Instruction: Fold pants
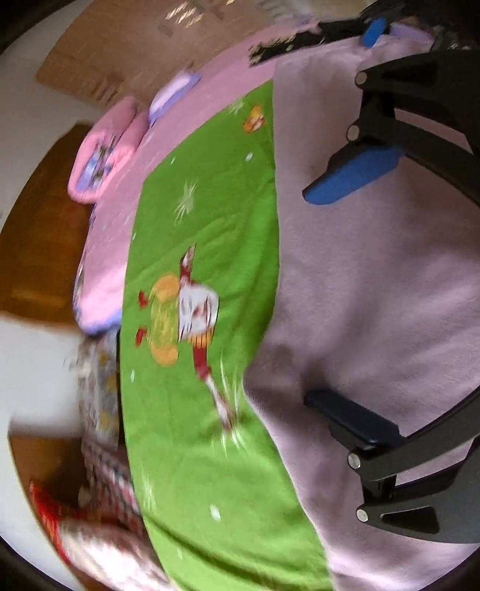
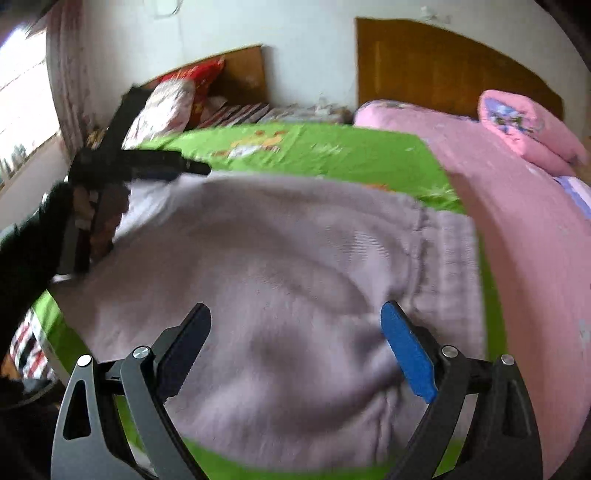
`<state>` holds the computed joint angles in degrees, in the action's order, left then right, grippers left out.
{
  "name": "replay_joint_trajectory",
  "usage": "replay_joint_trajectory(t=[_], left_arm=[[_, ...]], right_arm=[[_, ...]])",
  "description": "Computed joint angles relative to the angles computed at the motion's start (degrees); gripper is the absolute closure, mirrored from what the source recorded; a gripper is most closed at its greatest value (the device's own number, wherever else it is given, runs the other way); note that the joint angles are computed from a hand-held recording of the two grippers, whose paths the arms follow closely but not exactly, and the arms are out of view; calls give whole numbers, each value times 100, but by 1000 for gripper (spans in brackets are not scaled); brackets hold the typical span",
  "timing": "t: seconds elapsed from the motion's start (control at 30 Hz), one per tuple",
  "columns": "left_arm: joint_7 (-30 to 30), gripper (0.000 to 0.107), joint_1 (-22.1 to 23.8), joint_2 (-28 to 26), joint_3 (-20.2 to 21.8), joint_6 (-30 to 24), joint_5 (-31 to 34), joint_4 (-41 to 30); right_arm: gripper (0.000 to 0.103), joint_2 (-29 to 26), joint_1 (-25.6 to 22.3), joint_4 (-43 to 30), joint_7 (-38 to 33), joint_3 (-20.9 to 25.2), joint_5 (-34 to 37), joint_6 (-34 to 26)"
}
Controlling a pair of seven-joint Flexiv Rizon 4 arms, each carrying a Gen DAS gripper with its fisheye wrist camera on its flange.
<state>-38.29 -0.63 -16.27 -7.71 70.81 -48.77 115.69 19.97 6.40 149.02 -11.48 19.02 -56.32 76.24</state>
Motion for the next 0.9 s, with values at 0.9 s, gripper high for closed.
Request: replay_joint_trajectory(t=[0.9], left_arm=[[1022,7,3259,662,2744,-3759,-4100,659]], right_arm=[[11,-4972,3082,-5384,-1385,-436,-837,-420]])
